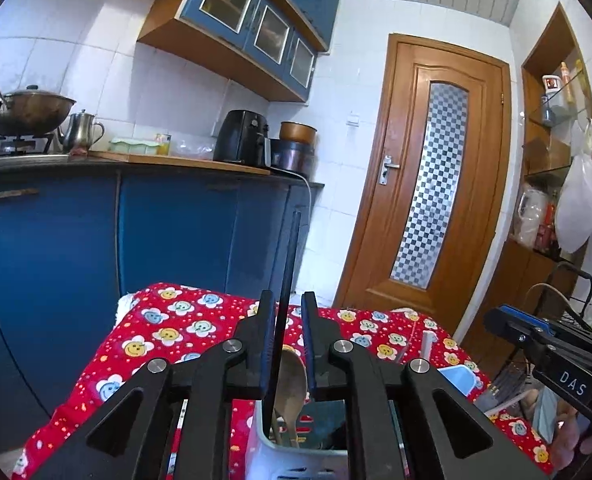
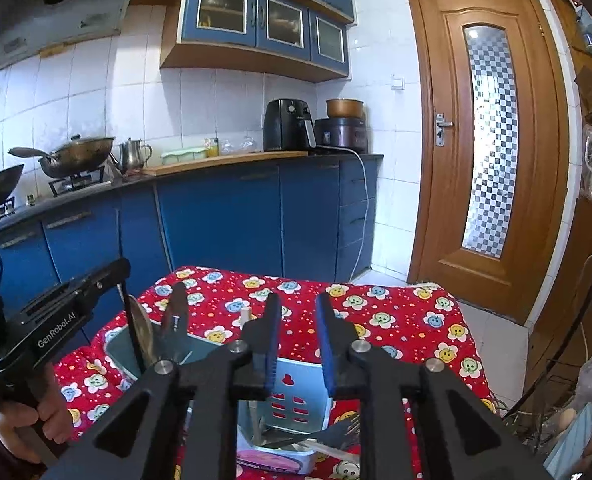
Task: Organize utensils
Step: 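Move both open tools back down to the wooden chopstick and wooden fork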
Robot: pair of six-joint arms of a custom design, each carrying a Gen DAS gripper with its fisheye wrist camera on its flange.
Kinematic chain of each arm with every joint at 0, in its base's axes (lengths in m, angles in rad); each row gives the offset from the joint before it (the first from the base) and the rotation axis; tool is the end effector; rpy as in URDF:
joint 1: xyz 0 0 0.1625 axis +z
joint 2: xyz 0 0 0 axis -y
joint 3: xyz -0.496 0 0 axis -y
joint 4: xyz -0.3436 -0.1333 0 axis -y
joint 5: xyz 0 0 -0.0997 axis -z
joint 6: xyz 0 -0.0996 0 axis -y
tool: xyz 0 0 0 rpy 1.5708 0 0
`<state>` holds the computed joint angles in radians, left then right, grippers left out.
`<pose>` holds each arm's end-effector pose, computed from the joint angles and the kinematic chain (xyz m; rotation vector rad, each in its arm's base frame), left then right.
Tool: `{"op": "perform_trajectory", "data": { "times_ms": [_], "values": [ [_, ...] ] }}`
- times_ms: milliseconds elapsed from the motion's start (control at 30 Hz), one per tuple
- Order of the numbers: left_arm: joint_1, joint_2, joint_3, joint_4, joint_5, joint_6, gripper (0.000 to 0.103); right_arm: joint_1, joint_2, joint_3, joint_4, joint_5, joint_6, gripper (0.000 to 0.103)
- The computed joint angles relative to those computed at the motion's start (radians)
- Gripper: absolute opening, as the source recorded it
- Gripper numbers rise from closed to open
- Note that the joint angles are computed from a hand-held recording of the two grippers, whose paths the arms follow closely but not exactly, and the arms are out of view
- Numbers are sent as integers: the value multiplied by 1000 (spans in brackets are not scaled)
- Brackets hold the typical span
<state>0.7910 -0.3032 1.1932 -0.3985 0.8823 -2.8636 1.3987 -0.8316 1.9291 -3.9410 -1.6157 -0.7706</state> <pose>-0.3597 -0.6434 -0.0806 0.7363 2.2415 -1.5437 0.0216 -0.6281 0.2893 0.5996 -2.0645 1.3932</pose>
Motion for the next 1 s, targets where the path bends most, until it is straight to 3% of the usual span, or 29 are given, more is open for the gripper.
{"op": "perform_trajectory", "data": {
  "times_ms": [700, 1000],
  "values": [
    [-79, -58, 115, 141, -113, -113, 13, -11, -64, 209, -132, 49, 44, 23],
    [-107, -63, 132, 307, -131, -223, 13, -17, -104, 308, -115, -2, 97, 27]
  ]
}}
